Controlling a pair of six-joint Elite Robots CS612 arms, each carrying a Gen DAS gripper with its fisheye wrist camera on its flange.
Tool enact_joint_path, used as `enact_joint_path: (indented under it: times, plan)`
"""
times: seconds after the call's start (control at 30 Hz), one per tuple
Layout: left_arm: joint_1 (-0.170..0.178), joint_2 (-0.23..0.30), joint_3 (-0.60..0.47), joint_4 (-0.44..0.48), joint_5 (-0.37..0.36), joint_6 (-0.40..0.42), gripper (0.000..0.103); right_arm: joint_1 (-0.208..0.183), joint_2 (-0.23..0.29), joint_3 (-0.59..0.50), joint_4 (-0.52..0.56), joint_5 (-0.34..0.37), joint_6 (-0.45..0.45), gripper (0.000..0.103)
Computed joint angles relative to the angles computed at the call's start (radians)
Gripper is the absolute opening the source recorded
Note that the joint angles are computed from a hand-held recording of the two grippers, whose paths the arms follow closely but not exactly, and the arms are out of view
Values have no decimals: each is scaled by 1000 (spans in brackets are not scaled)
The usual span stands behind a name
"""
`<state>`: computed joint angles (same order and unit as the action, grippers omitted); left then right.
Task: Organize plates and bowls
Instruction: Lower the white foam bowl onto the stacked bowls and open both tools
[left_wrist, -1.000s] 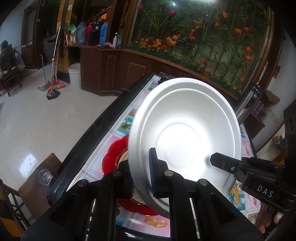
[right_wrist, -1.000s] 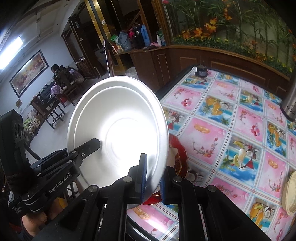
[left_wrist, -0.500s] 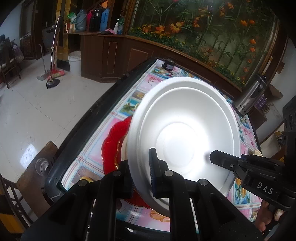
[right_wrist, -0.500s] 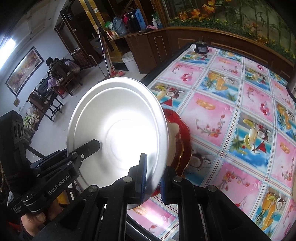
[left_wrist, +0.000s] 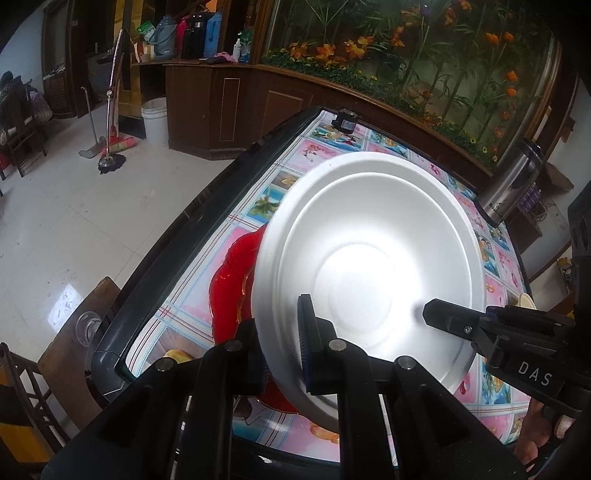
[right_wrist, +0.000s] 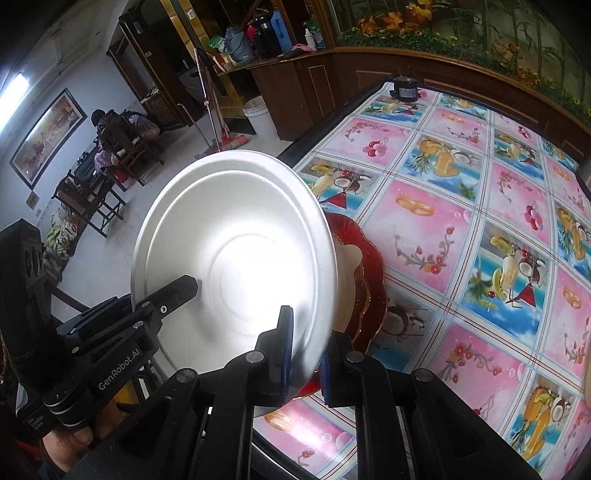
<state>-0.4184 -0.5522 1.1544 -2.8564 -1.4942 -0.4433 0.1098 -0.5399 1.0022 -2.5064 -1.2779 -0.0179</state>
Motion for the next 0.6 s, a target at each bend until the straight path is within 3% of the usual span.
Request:
enact_joint_path:
  times: [0.6]
  plan:
    - [-18,1,12,-34,101,31,11,4,18,-28,36,-6,-5,12]
